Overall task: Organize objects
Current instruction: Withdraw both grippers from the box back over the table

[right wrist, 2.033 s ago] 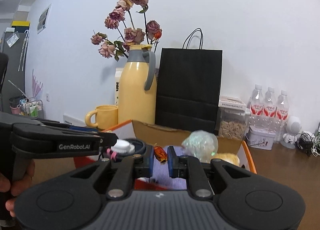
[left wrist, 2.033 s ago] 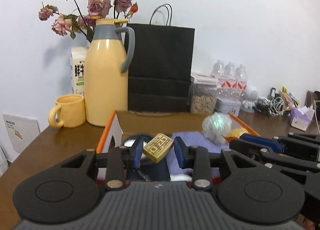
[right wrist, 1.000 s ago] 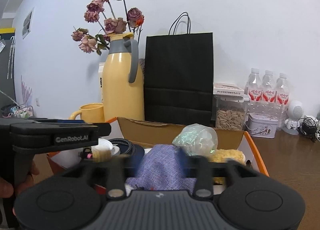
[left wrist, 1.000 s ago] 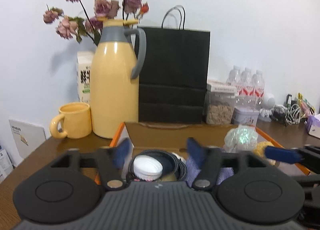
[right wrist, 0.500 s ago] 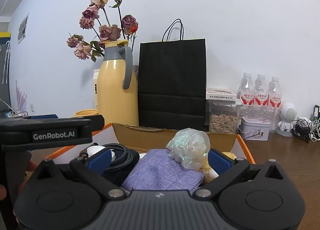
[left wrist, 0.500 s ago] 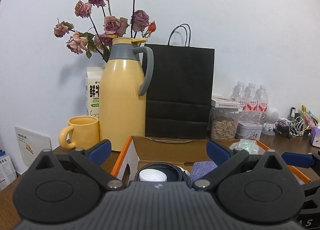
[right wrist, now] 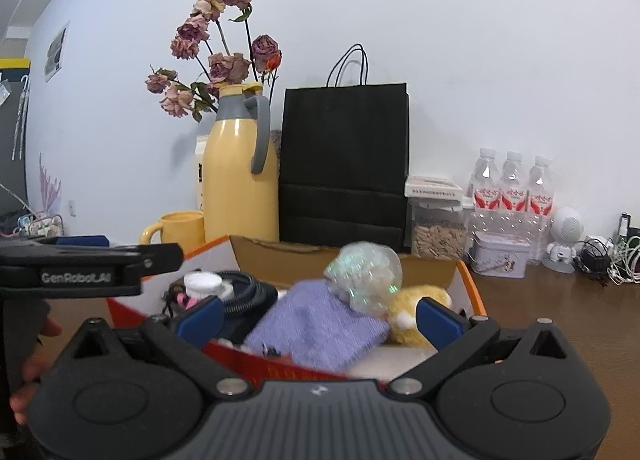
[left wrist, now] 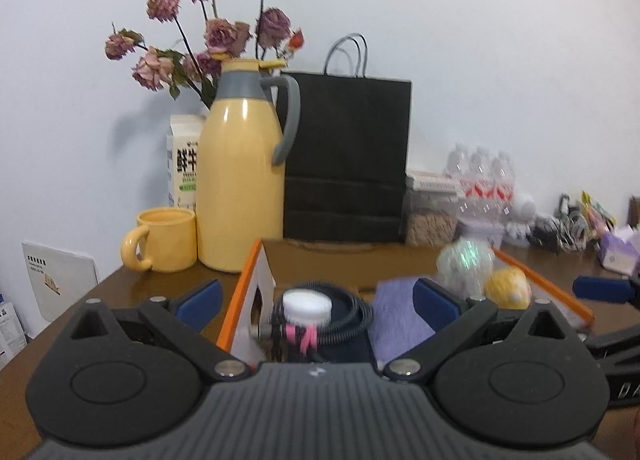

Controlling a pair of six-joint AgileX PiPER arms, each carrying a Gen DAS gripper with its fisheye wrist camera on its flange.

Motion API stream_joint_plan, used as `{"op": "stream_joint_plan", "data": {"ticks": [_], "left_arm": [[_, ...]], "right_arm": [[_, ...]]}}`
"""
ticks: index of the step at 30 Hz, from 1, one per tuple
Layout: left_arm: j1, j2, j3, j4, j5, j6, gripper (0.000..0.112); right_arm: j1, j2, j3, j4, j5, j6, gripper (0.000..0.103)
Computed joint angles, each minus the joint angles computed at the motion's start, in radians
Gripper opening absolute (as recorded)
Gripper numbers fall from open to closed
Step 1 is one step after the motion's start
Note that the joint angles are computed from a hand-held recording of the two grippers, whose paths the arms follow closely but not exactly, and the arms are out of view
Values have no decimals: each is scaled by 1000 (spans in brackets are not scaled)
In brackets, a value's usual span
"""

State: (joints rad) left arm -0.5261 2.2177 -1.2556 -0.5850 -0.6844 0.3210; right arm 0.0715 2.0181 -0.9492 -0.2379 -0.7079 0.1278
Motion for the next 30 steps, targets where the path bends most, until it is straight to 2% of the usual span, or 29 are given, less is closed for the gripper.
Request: {"op": "stream_joint_plan", "data": {"ticks": [6, 10, 14, 17, 19, 22, 30], "left_arm": [[8, -39, 101, 76, 16, -59, 103], [13, -43, 120, 71, 55, -69, 103], [18, -45, 131, 77, 56, -85, 103], [17, -47, 134, 75, 61, -83, 103], [16, -49, 136, 78, 62, -82, 103], [14, -53, 148, 91, 52, -93, 103], [12, -56, 152, 98, 54, -94, 103]], "right_arm": [[-54, -35, 110, -88, -2, 32, 103], [-66, -31, 118, -105, 52, 39, 103], [-47, -15, 86, -107, 120, 27, 102], [-34, -4, 61, -121, 165, 28, 92], [-28, 3, 39, -150, 203, 51, 79], [-26, 13, 10, -183, 241, 101, 66], [-9, 55, -96, -294, 357, 266, 45]]}}
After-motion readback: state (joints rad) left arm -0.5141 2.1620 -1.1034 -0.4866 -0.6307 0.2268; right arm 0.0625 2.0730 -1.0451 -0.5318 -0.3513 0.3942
